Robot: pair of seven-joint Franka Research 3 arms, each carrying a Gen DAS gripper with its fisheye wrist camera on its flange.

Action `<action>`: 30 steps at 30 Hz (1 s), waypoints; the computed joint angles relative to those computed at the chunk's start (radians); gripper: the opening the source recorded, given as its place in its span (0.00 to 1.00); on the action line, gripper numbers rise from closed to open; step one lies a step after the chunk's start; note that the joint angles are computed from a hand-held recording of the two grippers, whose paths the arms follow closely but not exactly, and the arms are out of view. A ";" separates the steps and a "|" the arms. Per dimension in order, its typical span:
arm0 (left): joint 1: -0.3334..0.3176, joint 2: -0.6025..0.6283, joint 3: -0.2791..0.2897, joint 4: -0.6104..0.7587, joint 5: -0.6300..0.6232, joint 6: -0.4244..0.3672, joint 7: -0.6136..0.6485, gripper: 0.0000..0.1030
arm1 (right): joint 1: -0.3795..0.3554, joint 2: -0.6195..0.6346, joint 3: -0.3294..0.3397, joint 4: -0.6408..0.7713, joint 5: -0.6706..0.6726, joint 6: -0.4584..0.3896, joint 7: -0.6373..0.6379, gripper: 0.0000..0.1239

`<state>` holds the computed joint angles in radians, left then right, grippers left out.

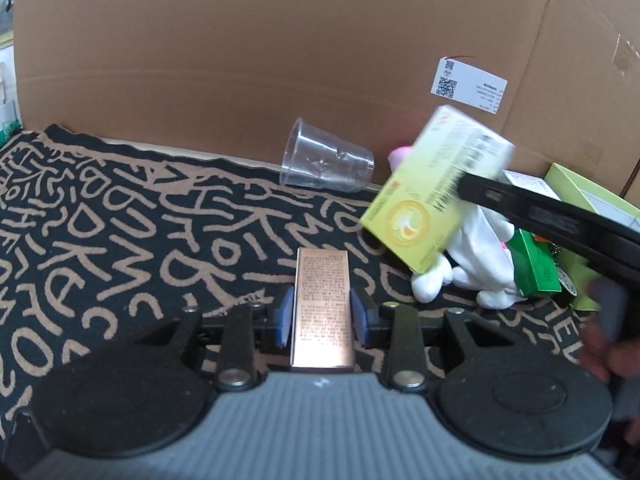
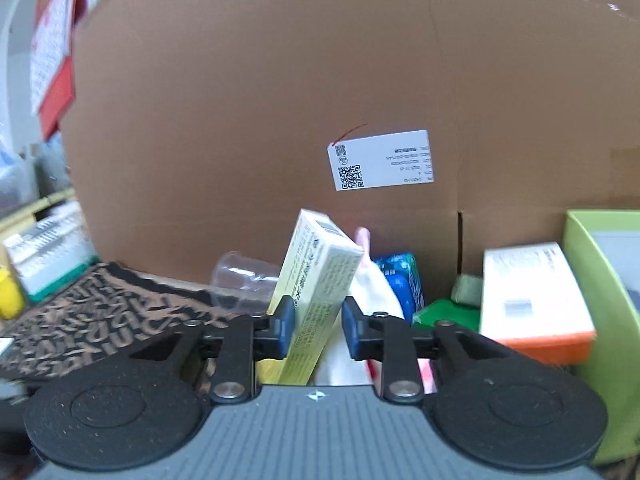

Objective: Organize objects
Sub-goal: 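Hold the copper box in the left gripper while the right grasps the yellow-green box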

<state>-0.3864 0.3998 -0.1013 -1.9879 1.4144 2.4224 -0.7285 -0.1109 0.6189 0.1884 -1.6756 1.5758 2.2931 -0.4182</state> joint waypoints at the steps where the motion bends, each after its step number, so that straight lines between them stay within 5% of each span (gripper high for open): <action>1: -0.003 0.003 -0.001 0.003 -0.002 -0.008 0.008 0.29 | -0.014 -0.004 -0.013 0.001 -0.046 -0.041 0.062 0.21; 5: -0.013 0.013 -0.001 0.015 0.001 -0.025 0.024 0.29 | -0.103 -0.030 -0.054 -0.025 -0.150 -0.208 0.185 0.20; 10: -0.019 0.026 0.000 0.030 0.001 -0.026 0.042 0.30 | -0.125 -0.031 -0.129 -0.018 -0.318 -0.235 0.292 0.20; 14: -0.017 0.033 0.003 0.036 -0.013 -0.015 0.053 0.31 | -0.142 -0.038 -0.129 -0.052 -0.352 -0.125 0.240 0.43; 20: -0.020 0.037 0.009 0.039 -0.017 -0.007 0.050 0.31 | -0.164 -0.050 -0.084 -0.070 -0.234 -0.082 0.095 0.59; 24: -0.018 0.032 0.013 0.031 -0.008 0.009 0.034 0.31 | -0.128 -0.023 -0.073 -0.042 -0.173 0.013 0.048 0.61; 26: -0.014 0.027 0.014 0.024 0.000 0.019 0.022 0.31 | -0.105 0.010 -0.085 -0.004 -0.210 0.057 0.135 0.61; 28: -0.011 0.022 0.014 0.018 0.009 0.029 0.007 0.31 | -0.127 0.033 -0.091 0.030 -0.307 -0.051 0.259 0.62; 30: -0.008 0.020 0.012 0.016 0.015 0.035 0.001 0.31 | -0.157 0.021 -0.083 0.013 -0.390 -0.176 0.241 0.62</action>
<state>-0.3946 0.4197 -0.0891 -1.9721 1.4290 2.4575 -0.7277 -0.2678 0.6397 0.1052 -1.6625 1.1855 2.1174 -0.1770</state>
